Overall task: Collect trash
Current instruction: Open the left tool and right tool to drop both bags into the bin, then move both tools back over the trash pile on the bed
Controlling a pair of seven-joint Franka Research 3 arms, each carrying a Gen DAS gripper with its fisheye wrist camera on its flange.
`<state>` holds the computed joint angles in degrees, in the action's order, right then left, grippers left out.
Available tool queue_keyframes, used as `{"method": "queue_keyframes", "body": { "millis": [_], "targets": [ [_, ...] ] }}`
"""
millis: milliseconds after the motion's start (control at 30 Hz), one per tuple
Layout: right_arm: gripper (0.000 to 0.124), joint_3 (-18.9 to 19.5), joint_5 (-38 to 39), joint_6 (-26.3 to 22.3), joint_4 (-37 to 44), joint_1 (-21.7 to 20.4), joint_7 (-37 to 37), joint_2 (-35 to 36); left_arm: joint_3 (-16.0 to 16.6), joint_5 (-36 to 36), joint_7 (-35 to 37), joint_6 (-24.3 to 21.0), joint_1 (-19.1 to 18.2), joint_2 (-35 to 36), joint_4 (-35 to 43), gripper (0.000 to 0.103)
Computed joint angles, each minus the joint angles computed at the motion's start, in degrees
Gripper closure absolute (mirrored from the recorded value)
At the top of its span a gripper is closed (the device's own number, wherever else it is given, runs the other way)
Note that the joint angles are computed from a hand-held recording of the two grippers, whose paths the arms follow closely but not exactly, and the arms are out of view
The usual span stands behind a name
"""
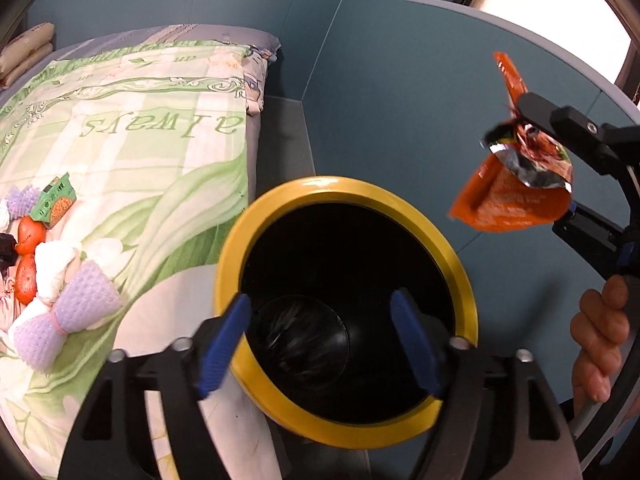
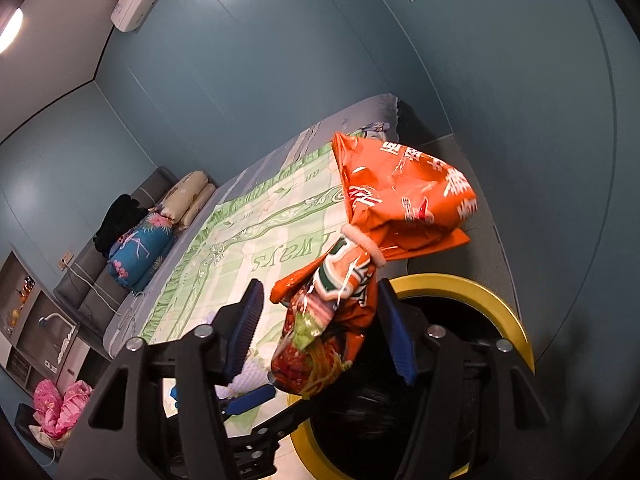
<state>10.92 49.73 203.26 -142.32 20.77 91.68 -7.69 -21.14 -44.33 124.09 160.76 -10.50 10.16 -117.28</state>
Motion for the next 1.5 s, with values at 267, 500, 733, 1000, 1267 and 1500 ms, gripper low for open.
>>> {"method": "queue_keyframes", "body": {
  "millis": [267, 500, 733, 1000, 1267, 1500],
  "targets": [
    [0.059, 0.0, -1.2, 0.7, -0.2, 0.1, 0.5, -1.0, 1.0, -1.1, -2.0, 0.3, 0.8, -0.9, -0.1, 0.024],
    [0.058, 1.2, -0.2, 0.6, 0.7, 0.1, -1.8, -1.6, 2.5, -3.3, -0.1, 1.7, 1.3, -3.5, -1.4, 0.024],
    [0.057, 2.6, -1.8, 0.3, 2.4, -0.1, -4.6, -1.1, 5.8, -5.8, 1.9, 4.9, 1.2, -7.8, -4.1, 0.022],
    [0.055, 2.8, 0.8, -1.7, 9.4, 2.2, -12.8, 3.4, 10.3, -5.7, 1.8, 6.7, 1.3, -11.1, -6.9, 0.021],
    [0.055, 1.8, 13.1, -5.1, 18.3, 7.3, -29.0, 8.7, 13.5, -5.8, 1.3, 8.4, 2.1, -13.1, -9.3, 0.02],
    [0.055, -2.3, 33.7, -6.2, 28.7, 14.4, -52.8, 13.6, 16.0, -3.6, -0.4, 9.6, 2.8, -14.7, -11.5, 0.019]
  ]
}}
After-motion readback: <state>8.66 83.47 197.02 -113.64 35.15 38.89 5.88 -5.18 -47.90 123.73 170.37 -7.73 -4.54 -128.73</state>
